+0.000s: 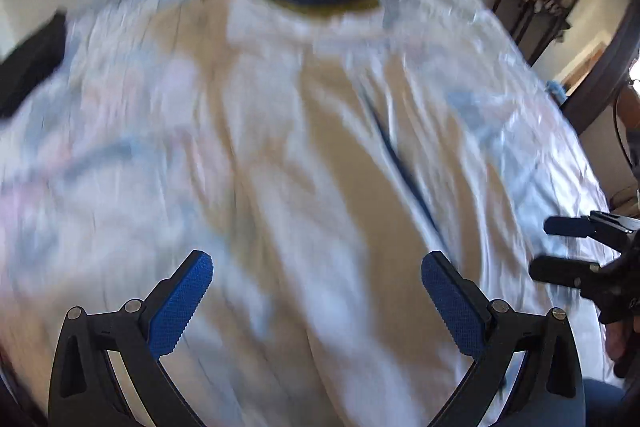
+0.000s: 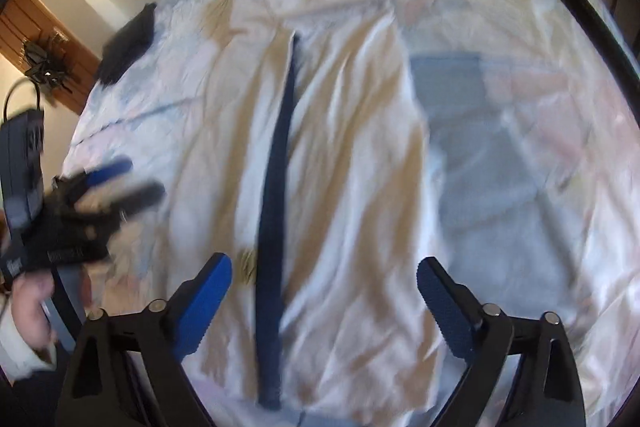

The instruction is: Fold clothes

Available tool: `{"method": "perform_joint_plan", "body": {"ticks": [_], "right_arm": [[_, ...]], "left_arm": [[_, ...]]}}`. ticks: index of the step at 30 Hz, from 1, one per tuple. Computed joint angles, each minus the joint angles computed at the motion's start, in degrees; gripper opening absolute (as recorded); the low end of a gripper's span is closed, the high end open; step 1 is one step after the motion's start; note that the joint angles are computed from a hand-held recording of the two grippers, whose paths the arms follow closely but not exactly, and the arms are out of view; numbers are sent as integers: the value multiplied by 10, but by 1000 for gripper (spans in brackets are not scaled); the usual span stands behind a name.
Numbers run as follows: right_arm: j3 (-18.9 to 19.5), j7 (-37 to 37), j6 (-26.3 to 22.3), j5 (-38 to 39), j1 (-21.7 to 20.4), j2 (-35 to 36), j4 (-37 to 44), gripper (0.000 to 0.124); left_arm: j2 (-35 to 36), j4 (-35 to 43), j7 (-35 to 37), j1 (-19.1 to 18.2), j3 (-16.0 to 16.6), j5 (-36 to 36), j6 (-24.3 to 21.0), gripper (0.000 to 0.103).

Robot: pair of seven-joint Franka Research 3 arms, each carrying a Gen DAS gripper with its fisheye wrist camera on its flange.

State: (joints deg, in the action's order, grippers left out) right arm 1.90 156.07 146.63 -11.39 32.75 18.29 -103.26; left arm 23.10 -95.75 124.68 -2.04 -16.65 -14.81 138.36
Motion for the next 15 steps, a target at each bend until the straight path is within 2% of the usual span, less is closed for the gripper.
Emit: {"method": "perform_joint_plan", "body": {"ticks": [3,4,6,7,8,9,10,11,13,15], "right_arm": [[25,-22,19,55,-4,25,14,79],[29,-35,12,67,-2,36,28,78],[35,-62,-38,88,1,71,78,77],[36,-74,-65,97,5,90,107,71],[36,-79,-82,104,9,107,130,68],[32,-76,-81,109,15,119,141,57],[28,-74,-87,111,20,128,151,40],[25,-77,-97,112,25,135,161,37],[22,-84,-110,112,31,142,171,19],[19,-80,-135,117,34,142,178,14]], "left_arm": [[-21,-42,-34,-10,17,34,-5,103],[-31,-53,-32,-6,17,32,-3,103],[-51,-77,-25,2,18,23,34,103],[-58,-82,-42,0,28,35,51,103],[-54,-74,-63,-4,36,50,45,103],[-48,-60,-95,-8,47,70,25,103],[-44,-54,-116,-6,51,75,11,103],[-42,-49,-133,-3,54,78,-1,103],[-53,-65,-135,12,48,60,0,103],[-63,-81,-121,18,44,56,19,103]]}}
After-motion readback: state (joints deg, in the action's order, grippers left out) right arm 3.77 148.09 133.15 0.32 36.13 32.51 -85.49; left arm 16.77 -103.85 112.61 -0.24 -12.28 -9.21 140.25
